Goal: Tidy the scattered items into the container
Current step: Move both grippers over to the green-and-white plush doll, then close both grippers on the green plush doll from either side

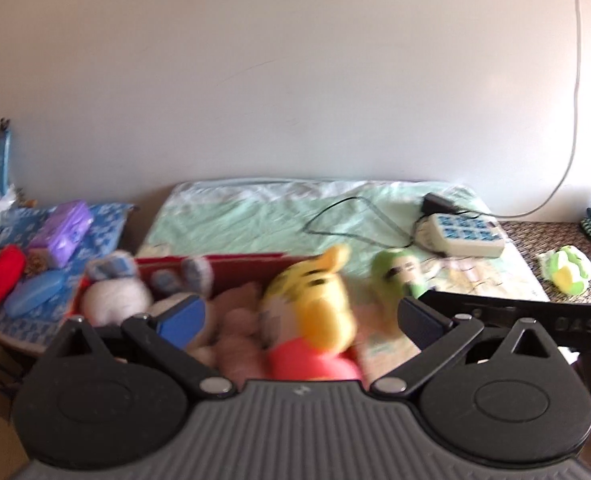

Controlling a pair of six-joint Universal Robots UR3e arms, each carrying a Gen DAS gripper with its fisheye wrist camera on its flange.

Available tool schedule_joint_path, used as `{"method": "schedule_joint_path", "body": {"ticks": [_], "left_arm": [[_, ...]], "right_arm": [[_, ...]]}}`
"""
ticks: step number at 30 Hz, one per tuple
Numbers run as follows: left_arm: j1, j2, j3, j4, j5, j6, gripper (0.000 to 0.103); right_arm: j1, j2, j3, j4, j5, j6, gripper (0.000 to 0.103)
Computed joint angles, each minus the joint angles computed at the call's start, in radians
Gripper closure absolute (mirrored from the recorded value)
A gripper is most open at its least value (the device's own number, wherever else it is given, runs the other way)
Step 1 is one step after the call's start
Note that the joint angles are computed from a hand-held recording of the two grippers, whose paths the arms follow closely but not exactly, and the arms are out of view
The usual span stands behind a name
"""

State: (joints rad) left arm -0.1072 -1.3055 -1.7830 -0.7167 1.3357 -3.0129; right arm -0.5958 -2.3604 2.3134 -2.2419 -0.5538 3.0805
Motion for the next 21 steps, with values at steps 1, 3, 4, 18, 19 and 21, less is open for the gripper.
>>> {"method": "schedule_joint_path", "body": {"ticks": [1, 3, 4, 18, 19, 21], "left_arm": [[-0.048, -0.035, 0.028, 0.007, 0.027, -0.024, 0.001], [-0.130, -0.103, 0.080, 0.015, 0.071, -0.066, 0.001], [-0.167, -0.139, 0.106, 0.018, 0.083, -0.085, 0.001], [-0.436, -0.615, 0.419, 0.133, 0.244, -0.187, 0.002], [-0.435, -0.645, 0.429, 0.153, 0.239, -0.197, 0.002], [-0.445, -0.708, 0.472, 0.162, 0.264, -0.228, 0.002]], "right_arm": [[-0.083, -0.055, -0.022, 0.184, 0.039, -0.122, 0.058], [-0.203, -0.102, -0.076, 0.455, 0.061, -0.318, 0.058], [-0.249, -0.105, -0.098, 0.543, 0.061, -0.392, 0.058], [-0.346, 0.383, -0.250, 0.456, -0.098, -0.545, 0.058], [-0.333, 0.440, -0.282, 0.443, -0.112, -0.534, 0.058], [-0.299, 0.548, -0.345, 0.418, -0.132, -0.514, 0.058]]}}
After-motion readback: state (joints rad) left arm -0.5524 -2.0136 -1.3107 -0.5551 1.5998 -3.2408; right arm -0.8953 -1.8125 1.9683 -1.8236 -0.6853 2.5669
